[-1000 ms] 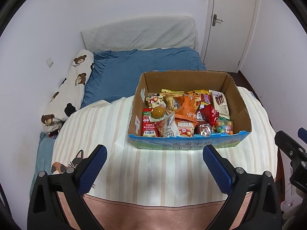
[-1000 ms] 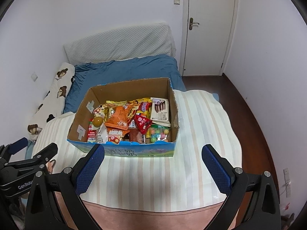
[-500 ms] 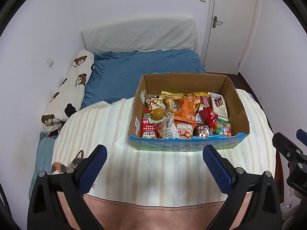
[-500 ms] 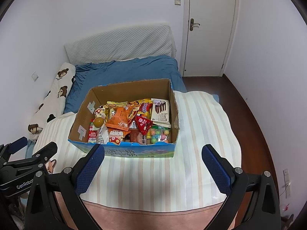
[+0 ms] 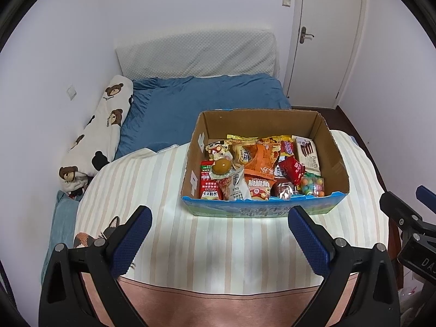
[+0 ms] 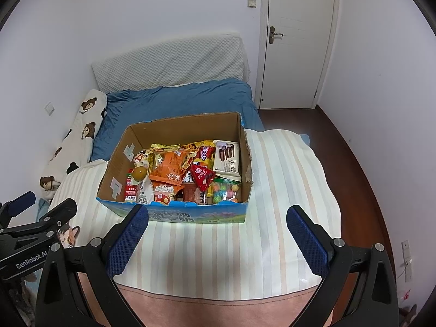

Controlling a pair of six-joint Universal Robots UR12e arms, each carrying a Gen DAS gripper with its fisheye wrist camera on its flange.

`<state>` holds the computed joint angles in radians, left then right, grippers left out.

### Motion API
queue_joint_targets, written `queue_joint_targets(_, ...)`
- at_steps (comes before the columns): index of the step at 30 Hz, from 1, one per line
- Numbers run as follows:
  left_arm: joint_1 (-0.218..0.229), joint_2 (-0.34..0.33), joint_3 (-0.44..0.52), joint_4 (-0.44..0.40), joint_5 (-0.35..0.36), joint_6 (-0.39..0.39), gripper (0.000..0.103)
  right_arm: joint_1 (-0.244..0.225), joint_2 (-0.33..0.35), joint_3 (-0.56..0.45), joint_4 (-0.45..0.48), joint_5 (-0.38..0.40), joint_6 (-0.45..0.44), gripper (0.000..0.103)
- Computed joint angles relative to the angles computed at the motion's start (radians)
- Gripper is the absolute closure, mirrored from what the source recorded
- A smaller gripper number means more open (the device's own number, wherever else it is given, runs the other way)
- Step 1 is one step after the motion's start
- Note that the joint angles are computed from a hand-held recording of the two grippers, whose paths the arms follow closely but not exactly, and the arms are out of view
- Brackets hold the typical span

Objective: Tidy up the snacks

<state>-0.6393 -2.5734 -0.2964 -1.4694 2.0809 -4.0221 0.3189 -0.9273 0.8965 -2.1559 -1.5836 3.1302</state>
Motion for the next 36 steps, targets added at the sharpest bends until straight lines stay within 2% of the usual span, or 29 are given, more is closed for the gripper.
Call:
queue_joint_targets(21, -0.006, -0.001, 0.012, 0.002, 0.019, 0.004, 0.001, 0.0, -0.008, 0.007, 0.003, 0.001, 0.004, 0.0)
queue_joint_targets(36, -0.005, 0.001, 0.006, 0.01, -0.002, 0.012, 0.001, 0.002, -0.022, 0.023, 0.004, -0.006, 0.015, 0.0)
